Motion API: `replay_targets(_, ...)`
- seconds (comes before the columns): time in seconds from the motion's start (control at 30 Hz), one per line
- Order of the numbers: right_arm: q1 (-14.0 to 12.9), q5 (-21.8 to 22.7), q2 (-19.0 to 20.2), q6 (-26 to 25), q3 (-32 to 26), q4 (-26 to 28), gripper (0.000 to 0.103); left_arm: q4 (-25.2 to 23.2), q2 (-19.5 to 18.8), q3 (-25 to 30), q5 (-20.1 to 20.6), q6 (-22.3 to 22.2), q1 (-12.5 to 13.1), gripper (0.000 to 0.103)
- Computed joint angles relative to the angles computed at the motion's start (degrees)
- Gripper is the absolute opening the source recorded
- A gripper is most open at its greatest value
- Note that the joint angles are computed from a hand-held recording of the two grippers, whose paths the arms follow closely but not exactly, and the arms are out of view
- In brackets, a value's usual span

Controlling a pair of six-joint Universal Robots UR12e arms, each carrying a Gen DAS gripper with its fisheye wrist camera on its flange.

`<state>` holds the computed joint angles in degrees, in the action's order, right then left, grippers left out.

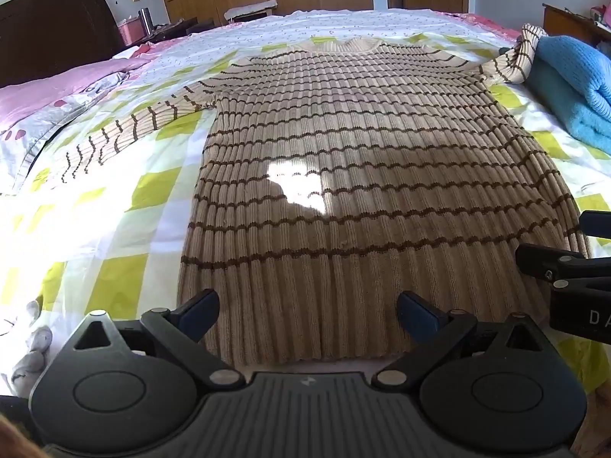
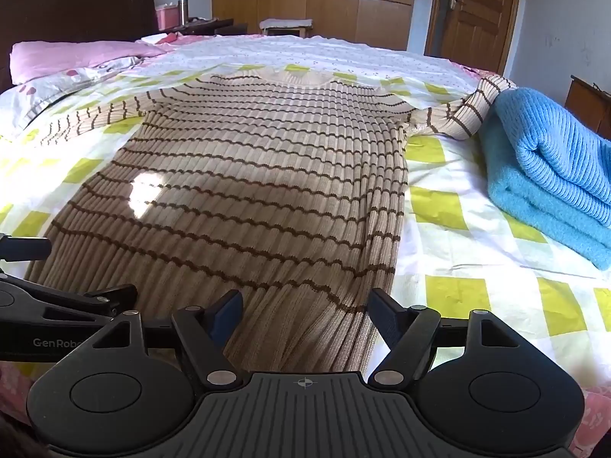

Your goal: Fold small clothes

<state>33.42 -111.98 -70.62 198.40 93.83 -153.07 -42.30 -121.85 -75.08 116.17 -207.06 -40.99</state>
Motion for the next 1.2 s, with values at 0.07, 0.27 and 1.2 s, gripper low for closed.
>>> replay_targets(0.07, -0.05, 0.21, -0.03, 0.07, -0.01, 0.29, 0.074, -0.63, 0.0, 0.09, -0.64, -0.5, 0.14, 0.103)
replay_targets(0.27, -0.21, 0.98, -0.15, 0.42, 0.06, 0.67, 0.074, -0.88, 0.56, -0.78, -3.15, -3.49, 0.73, 0.103)
replay_targets(1.2, -0.28, 2.26, -0.73, 0.82, -0.01, 2.32, 0.077, 1.68, 1.46, -2.8, -5.24, -4.28, 1.1, 0.103)
